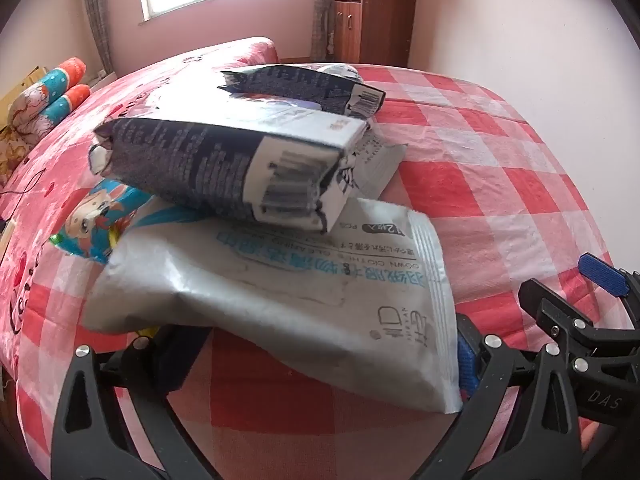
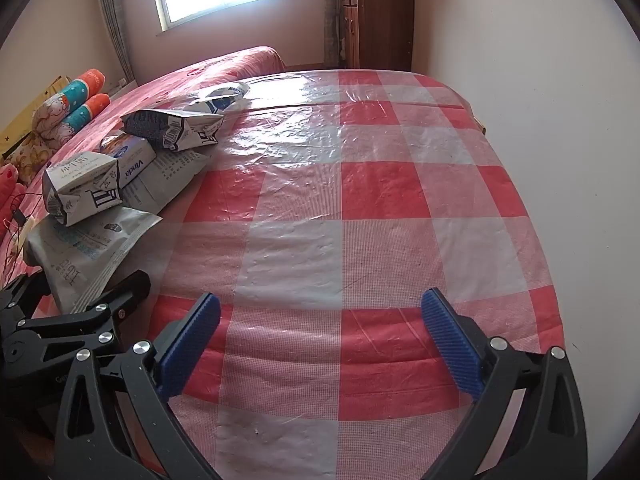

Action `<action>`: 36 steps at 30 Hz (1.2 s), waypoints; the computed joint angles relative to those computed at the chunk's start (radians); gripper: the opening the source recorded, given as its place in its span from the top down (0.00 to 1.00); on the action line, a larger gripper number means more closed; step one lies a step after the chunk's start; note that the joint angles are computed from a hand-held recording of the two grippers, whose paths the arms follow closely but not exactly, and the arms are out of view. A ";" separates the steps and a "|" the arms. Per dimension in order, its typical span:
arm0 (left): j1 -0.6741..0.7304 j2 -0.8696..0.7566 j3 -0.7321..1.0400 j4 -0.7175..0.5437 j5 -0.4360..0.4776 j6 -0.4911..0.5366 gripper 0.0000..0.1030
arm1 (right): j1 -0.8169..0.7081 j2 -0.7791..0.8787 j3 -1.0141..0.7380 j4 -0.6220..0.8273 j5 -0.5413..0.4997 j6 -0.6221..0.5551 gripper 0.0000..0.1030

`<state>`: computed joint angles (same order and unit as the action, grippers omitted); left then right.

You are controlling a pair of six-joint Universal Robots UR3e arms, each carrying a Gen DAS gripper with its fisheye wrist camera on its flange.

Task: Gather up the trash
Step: 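Move both tools toward the pile of trash on the checked sheet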

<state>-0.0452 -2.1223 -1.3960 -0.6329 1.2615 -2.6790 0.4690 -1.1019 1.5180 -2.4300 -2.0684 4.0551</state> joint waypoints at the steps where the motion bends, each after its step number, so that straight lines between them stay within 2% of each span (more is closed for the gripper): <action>1: 0.002 0.001 0.002 -0.005 0.002 0.002 0.04 | -0.003 -0.001 -0.004 0.010 0.012 -0.011 0.03; 4: 0.021 0.047 -0.090 0.071 0.003 0.017 0.04 | -0.009 0.008 -0.062 0.107 0.044 -0.082 0.04; 5: 0.028 0.070 -0.133 0.103 0.000 0.028 0.04 | -0.003 0.004 -0.055 0.099 0.046 -0.094 0.04; 8: 0.059 0.169 -0.248 0.134 -0.024 0.056 0.04 | 0.009 -0.048 0.046 -0.012 0.070 -0.083 0.04; 11: 0.121 0.276 -0.343 0.116 -0.072 0.118 0.04 | 0.018 -0.113 0.142 -0.079 0.069 -0.017 0.04; 13: 0.120 0.305 -0.344 0.098 -0.064 0.129 0.04 | 0.027 -0.139 0.192 -0.116 0.068 0.018 0.04; 19: 0.174 0.440 -0.404 0.081 -0.084 0.149 0.04 | 0.094 -0.202 0.118 0.019 -0.035 0.091 0.04; 24: 0.241 0.530 -0.420 0.053 -0.113 0.154 0.04 | 0.142 -0.248 0.057 0.109 -0.083 0.100 0.04; 36: 0.393 0.696 -0.439 -0.030 -0.242 0.168 0.04 | 0.312 -0.162 -0.306 0.402 -0.304 0.094 0.04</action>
